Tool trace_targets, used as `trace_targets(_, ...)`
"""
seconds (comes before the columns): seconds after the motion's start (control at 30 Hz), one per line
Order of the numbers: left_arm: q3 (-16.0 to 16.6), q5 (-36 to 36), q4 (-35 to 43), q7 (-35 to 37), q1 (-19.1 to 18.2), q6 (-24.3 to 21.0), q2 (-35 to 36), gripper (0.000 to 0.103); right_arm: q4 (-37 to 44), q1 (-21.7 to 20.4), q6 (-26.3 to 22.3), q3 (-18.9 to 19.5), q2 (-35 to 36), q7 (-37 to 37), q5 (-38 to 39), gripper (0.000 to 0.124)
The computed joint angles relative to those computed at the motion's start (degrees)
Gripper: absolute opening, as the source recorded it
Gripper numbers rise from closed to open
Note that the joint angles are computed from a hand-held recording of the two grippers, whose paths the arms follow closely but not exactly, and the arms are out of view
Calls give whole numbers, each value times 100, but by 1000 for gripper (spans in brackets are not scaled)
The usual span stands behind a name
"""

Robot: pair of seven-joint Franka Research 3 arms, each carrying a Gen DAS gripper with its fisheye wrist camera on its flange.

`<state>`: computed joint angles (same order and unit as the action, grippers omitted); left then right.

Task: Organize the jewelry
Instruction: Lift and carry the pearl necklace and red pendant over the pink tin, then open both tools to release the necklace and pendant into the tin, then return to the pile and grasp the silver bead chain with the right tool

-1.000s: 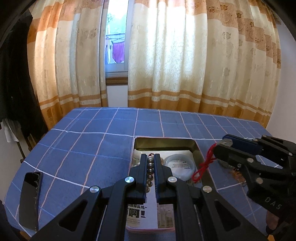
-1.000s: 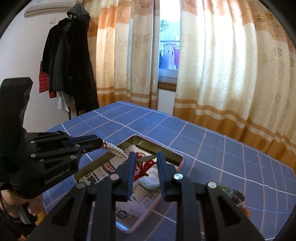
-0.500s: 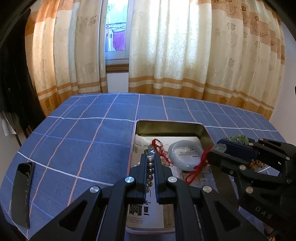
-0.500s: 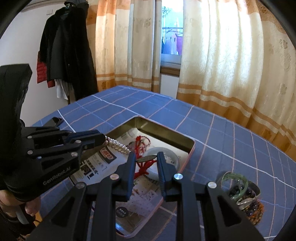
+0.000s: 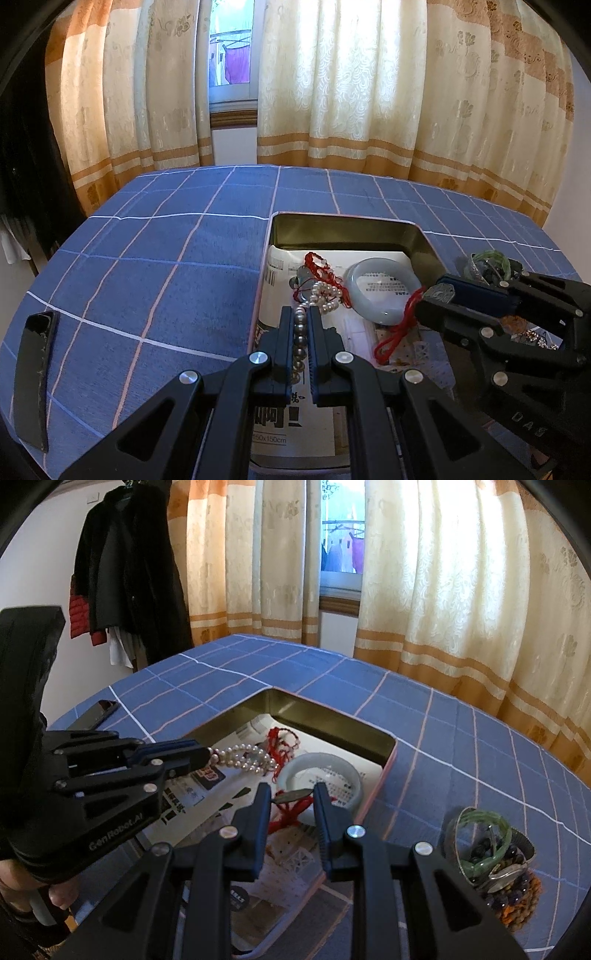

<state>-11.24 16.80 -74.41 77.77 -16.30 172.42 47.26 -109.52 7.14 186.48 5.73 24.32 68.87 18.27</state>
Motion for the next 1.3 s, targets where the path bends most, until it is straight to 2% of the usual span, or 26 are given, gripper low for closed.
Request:
trace_targets(0.23,-62,-18,-7,64,37,-14,7,6,37,-8,-77,-1,58,-6,-11,26)
trace_targets(0.37,-346,-145,-5,285,214,-83,42,6,66,31,-145,-59,85,29,7,26)
trace_targets(0.5,-581,-393,13,449,359,-277,67,8,77,-431,-229,456,106,-156,103,30)
trace_targets(0.57,-469,-436,-48,392,284,-279,9,11,21,-722,-200,798,86,-331,162,37)
trace_targets(0.63,-282,-398,-202,276,160,-64,-92,21,-108,-950,-59,1089,36,-506,196,48)
trace_targets(0.67,-246,-222,-289,94,157,31,-147,31,-180,-999,43,1162,10,-561,188,55)
trace_targets(0.7,-410,-385,-350,306,262,58,-167,40,-318,-873,209,1040,-74,-536,190,58)
trace_targets(0.73,-544,-563,-388,519,345,72,-180,45,-435,-942,322,1117,-134,-517,150,63)
trace_targets(0.77,-478,-408,-489,331,314,175,-252,59,-526,-1027,407,1207,-181,-456,104,66)
trace_targets(0.8,-214,-189,-613,9,148,348,-356,64,-613,-1019,477,1180,-235,-358,80,70)
trace_targets(0.87,-211,-257,-818,75,148,544,-482,70,-841,-1381,660,1499,-330,-165,-110,75)
trace_targets(0.97,-383,-232,-1022,13,289,705,-594,71,-1092,-1528,834,1529,-467,132,-289,78)
trace_targets(1.03,-313,-203,-1162,-112,243,865,-678,71,-1302,-1597,905,1486,-602,332,-386,78)
trace_targets(1.1,-92,-125,-1324,-287,59,1011,-799,71,-1568,-1625,1043,1390,-760,518,-471,78)
trace_targets(1.13,22,-77,-1380,-370,-45,1083,-839,71,-1762,-1511,1123,1203,-883,549,-414,78)
trace_targets(1.23,450,93,-1530,-605,-477,1273,-927,71,-2203,-665,1339,253,-1168,279,252,78)
trace_targets(1.3,242,227,-1506,-551,-393,1250,-869,71,-2462,-393,1322,-149,-1339,239,545,78)
